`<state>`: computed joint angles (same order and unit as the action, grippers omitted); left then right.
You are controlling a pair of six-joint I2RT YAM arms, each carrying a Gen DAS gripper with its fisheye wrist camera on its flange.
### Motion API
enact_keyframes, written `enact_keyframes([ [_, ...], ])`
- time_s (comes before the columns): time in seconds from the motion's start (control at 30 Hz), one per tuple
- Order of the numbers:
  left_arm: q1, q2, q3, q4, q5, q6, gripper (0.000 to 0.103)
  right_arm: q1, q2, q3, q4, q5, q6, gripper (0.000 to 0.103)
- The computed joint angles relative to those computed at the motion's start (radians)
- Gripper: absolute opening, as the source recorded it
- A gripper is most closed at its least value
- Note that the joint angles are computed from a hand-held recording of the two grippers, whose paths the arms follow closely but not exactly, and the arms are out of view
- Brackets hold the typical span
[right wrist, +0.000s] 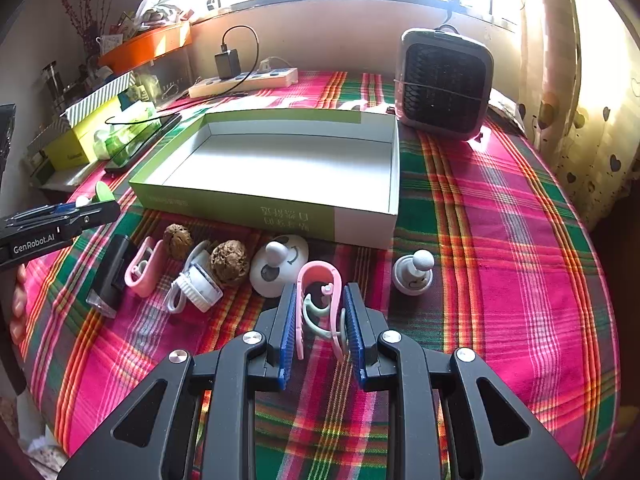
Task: Organize objects
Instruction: 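Carry the spool in the left gripper and the pink clip in the right gripper over the box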
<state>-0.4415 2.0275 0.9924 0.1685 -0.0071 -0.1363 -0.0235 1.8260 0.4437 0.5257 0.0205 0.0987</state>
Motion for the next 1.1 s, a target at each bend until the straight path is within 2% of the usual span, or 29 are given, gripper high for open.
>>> enact_keyframes([
  [0.57,-0.028,-0.032,0.032,-0.023,0.009,0.016,0.042,0.029,-0.055,0.057,-0.064,-0.003,0.033,0.025],
  [1.1,-0.018,0.05,0.209,-0.105,0.044,0.033,0.042,0.029,0.002,0.234,-0.181,-0.033,0.049,0.025],
])
